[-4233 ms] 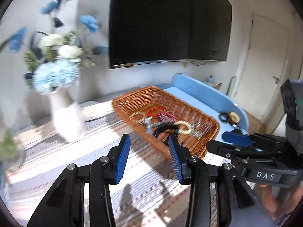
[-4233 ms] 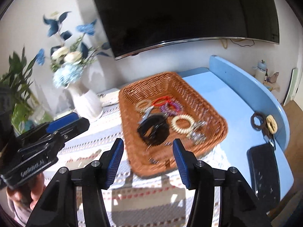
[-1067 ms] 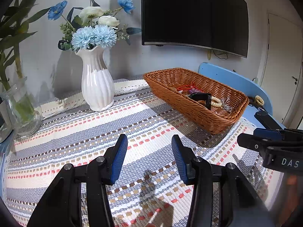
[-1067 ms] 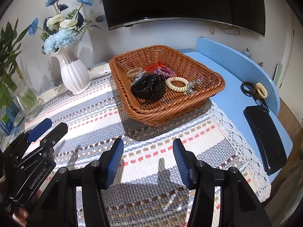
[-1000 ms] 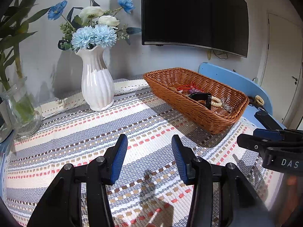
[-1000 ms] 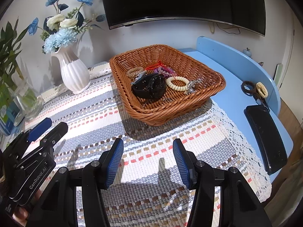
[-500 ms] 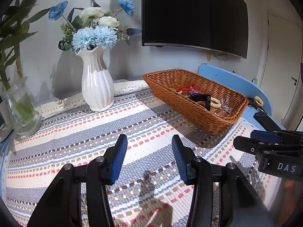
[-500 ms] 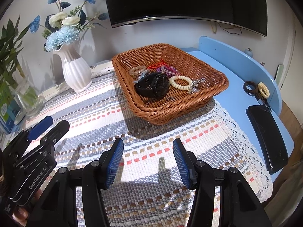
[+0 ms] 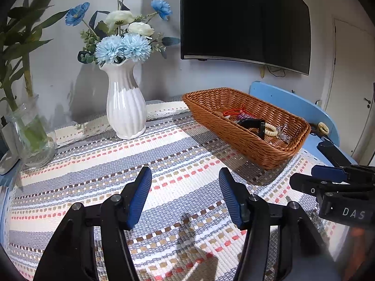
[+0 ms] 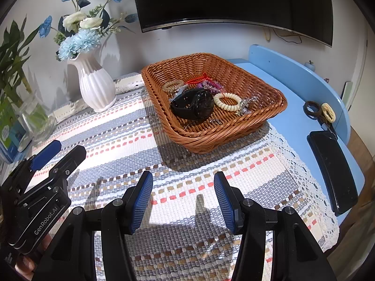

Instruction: Organize jewelry

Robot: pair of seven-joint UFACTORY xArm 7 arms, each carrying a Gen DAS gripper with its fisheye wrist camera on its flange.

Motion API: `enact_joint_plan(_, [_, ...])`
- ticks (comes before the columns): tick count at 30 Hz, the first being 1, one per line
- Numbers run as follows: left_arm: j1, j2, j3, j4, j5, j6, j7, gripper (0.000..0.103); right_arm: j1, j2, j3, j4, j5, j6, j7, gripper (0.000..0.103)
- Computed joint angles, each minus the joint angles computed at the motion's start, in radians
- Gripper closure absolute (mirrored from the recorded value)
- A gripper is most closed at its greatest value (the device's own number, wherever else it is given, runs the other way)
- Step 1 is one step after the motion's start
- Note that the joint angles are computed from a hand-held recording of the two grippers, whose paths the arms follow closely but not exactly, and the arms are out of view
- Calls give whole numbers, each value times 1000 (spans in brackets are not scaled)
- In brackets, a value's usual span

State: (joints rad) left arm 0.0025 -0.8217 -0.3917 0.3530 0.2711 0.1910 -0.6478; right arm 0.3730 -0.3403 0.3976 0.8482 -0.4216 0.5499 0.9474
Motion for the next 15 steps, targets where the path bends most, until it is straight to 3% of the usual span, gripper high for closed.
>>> enact_joint_plan(5, [-12,6,20,-3,-10,-2,4,42,3,3,-1,2,3,1,-3,47])
enact_joint_plan(12, [40,-27,-14,-24,-3,-39,-30,42,5,11,1,4,-5,2,4,47])
enact_joint_plan(15, [6,-17,18,-25,-12,-41,-6,42,4,11,2,3,-12,0,9,47])
